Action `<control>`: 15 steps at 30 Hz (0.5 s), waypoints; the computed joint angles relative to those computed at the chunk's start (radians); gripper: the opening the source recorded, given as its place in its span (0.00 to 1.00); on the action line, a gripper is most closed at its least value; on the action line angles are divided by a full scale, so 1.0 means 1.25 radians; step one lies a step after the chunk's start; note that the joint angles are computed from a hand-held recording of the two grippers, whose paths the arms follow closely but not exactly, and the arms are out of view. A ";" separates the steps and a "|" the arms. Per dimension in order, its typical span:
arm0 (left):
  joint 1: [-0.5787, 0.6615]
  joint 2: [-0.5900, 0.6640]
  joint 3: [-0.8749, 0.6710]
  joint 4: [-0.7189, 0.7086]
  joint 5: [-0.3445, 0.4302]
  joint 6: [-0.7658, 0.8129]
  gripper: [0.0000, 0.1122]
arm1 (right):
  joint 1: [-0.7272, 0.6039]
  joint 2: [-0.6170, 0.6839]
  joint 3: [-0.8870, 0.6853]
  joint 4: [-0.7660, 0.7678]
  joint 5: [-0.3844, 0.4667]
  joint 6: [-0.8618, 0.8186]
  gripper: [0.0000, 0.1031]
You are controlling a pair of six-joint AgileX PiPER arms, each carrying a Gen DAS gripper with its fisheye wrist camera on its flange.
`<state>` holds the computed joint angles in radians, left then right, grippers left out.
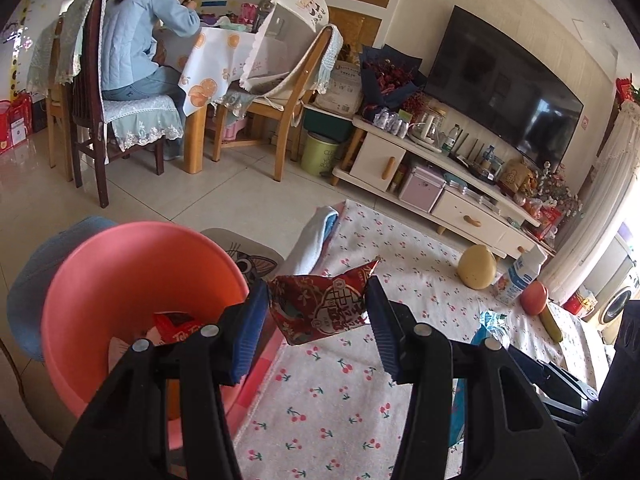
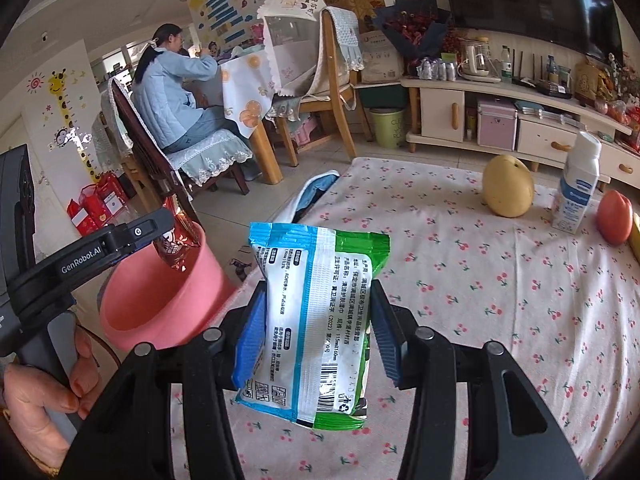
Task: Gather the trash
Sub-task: 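Carry the snack bag and wrapper over the pink bucket and open both tools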
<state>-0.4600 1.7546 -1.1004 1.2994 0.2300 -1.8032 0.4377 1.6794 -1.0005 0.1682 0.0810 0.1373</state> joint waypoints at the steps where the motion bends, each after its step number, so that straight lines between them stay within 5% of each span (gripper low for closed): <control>1: 0.008 -0.007 0.006 0.004 0.002 -0.004 0.46 | 0.010 0.014 -0.026 -0.023 0.009 0.022 0.49; 15: 0.150 -0.028 0.027 -0.102 0.002 0.101 0.46 | 0.161 0.257 -0.450 -0.147 0.175 0.139 0.49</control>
<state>-0.2727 1.7195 -1.0672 1.1717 0.2319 -1.6763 0.6386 2.0011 -1.5634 -0.0161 0.2992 0.3114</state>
